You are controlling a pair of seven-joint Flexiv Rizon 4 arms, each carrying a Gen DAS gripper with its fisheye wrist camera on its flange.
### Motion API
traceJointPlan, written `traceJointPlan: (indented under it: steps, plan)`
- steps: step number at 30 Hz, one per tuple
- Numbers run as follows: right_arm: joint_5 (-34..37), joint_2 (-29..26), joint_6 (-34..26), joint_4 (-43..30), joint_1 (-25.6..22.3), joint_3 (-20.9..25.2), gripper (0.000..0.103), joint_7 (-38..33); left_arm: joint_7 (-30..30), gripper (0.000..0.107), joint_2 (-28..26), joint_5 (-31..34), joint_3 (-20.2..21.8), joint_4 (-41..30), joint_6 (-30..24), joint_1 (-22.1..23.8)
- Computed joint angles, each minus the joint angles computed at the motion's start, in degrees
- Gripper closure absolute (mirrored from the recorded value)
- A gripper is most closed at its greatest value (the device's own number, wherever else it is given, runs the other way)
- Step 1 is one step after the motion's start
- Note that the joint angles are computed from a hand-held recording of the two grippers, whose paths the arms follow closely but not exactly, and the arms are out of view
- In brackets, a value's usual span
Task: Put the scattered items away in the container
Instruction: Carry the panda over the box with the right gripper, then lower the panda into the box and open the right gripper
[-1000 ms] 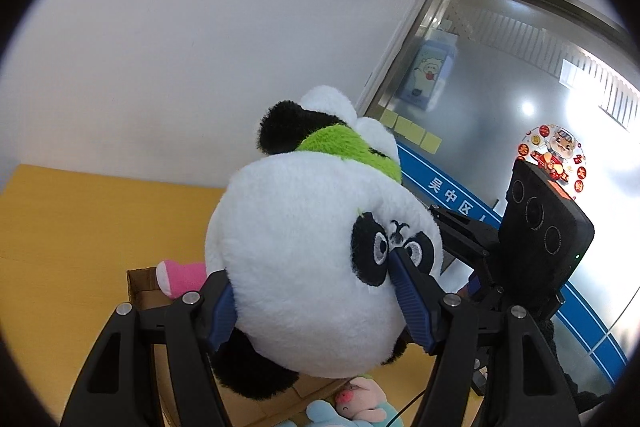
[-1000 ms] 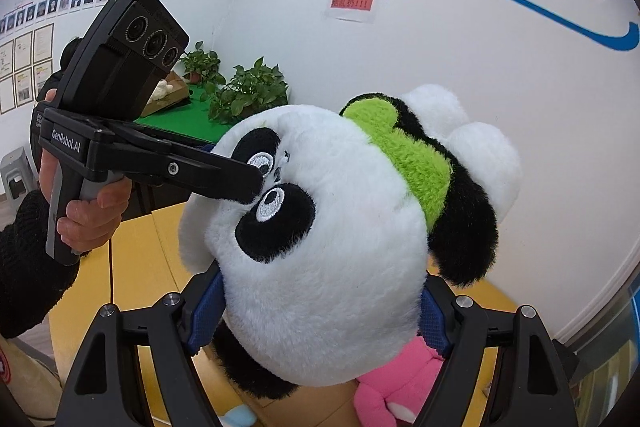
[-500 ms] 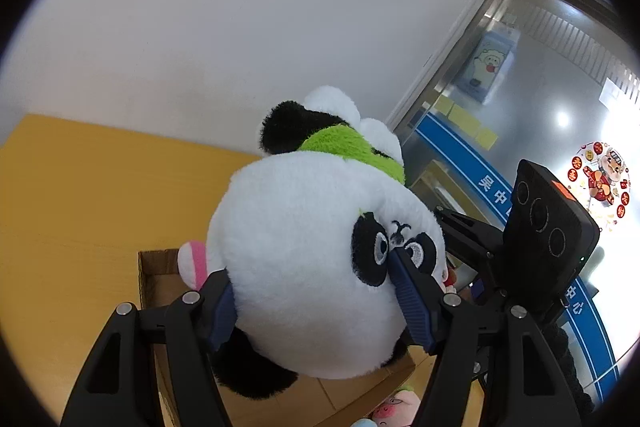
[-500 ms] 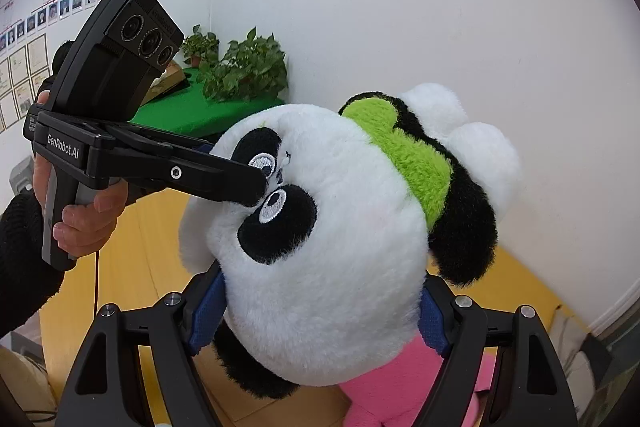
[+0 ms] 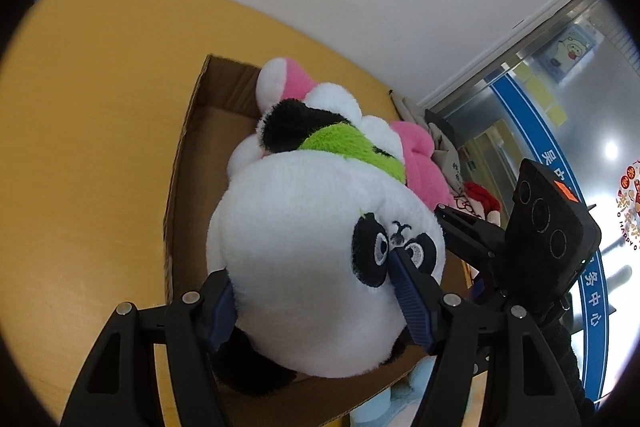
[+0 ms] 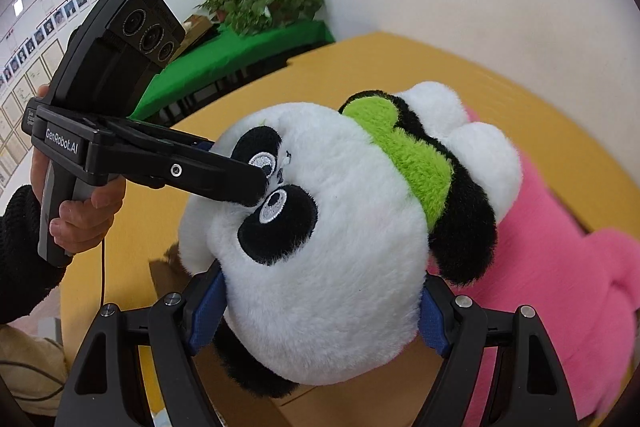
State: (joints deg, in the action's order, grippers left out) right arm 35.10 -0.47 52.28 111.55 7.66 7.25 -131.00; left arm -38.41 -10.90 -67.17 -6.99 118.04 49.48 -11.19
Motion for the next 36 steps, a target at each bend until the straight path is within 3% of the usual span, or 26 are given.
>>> traceJointPlan:
  steps: [7,17,23,26,29,31,34,36]
  plan:
    - [0.9,1.4,-2.0,5.4,0.9,0.7,0.019,-3.8,-0.9,0.039,3.6,-1.8,1.2,7.4,1.9,-1.2]
    - [1.7,-0.7,-4.4,5.0,0.6,0.2,0.018,-5.0,-3.7,0.038,3.1,0.7,1.2,7.9,6.0,-2.1]
    - [1.9,-0.3,-1.4,7.6,0.7,1.3,0.008,-2.7,-2.2,0.028,3.9,-0.8,0.7,8.9,9.8,-3.0]
    - [3.3,3.8,1.7,10.4,0.8,1.5,0.007,-4.9,-4.7,0.023,6.2,-0.5,1.0,10.2,14.9,-4.1]
    - [5.8,10.7,6.4,13.6,1.4,0.7,0.005,-3.9,2.0,0.023,11.2,-8.2,1.0,12.5,19.4,-6.5]
    - [7.3,16.5,8.3,15.9,1.7,-0.2,0.0,-2.8,4.0,0.023,14.8,-9.8,1.4,14.1,23.2,-8.5]
    - [3.4,24.9,12.2,20.2,-0.9,2.3,0.0,6.0,5.8,0.022,20.4,-9.9,0.8,16.9,32.8,-12.5]
    - [-1.3,29.9,14.9,23.6,-5.2,6.3,0.0,14.2,1.3,0.02,23.4,-2.5,-0.3,19.8,39.5,-13.2]
